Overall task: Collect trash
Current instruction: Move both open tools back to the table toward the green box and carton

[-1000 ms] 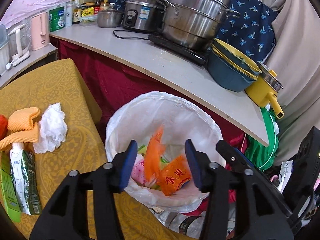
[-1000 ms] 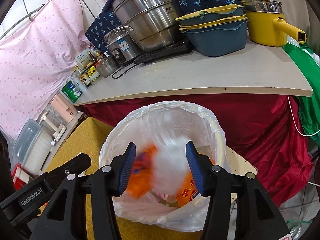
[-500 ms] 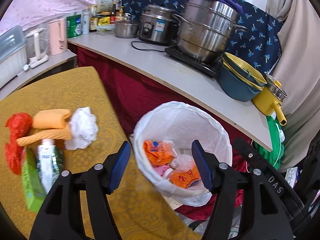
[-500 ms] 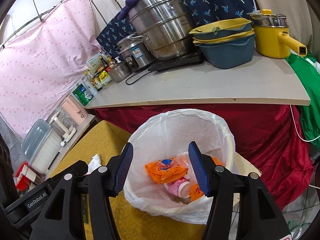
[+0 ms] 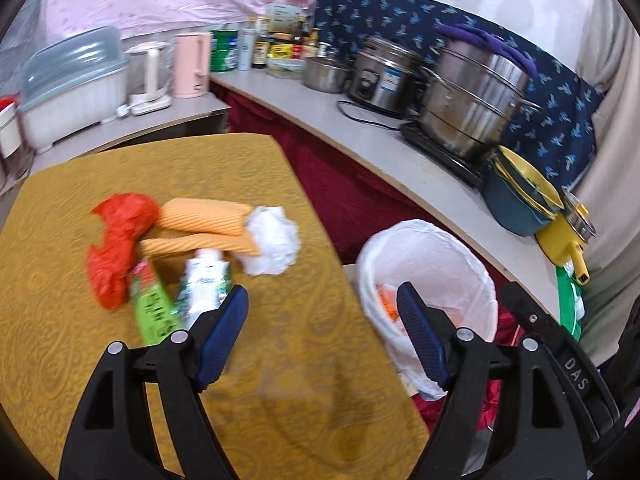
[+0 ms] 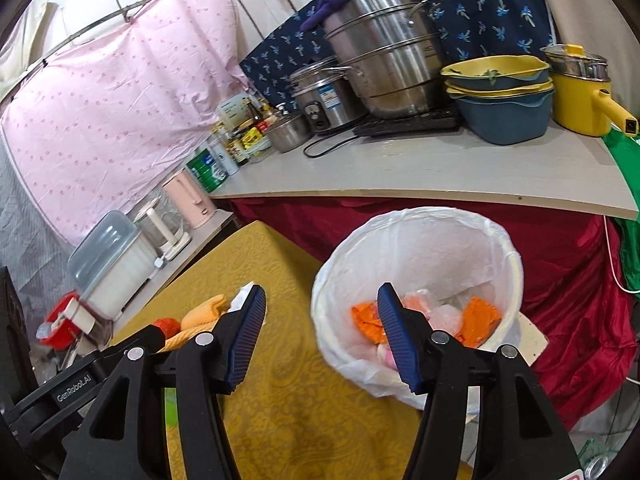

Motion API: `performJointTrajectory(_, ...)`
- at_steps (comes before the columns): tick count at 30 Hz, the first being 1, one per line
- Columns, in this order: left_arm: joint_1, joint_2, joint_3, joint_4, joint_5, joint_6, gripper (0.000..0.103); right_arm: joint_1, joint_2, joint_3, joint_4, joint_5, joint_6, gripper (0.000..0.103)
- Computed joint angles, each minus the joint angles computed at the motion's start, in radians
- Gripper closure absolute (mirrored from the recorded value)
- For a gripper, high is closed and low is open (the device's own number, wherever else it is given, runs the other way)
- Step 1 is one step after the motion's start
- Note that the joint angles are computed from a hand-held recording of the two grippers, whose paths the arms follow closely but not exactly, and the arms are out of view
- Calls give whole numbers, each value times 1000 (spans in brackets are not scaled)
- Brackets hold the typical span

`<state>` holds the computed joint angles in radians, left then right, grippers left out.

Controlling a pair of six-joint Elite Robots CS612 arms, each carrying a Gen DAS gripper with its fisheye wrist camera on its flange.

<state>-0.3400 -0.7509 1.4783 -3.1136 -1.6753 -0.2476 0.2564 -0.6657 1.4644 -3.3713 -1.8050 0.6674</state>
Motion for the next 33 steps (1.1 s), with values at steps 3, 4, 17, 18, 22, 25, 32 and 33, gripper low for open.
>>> performJointTrajectory(3,15,-8,17,-5,7,-24,30,14,5,-16,13,15,-18,46)
performJointTrajectory(4,20,-10,22,-6,10,-31,30,18,7,-20,17,20,-24,46)
performJointTrajectory(17,64,-2,34,89,24,-173,15,54,27,-65,71,69,-67,46)
performJointTrajectory(18,66,3,30,99,25,-183,15,54,29,-68,76,72,-67,46)
performJointTrajectory(22,75,23,4,143,15,-225,15,57,36,-77,94,79,-67,46)
performJointTrajectory(25,78,39,-16,167,13,-248,15,59,42,-87,109,84,-70,46)
performJointTrajectory(32,89,77,-62,218,-5,-273,17,60,57,-113,146,100,-77,46)
performJointTrajectory(33,91,81,-66,223,-9,-273,20,60,60,-117,152,104,-79,46)
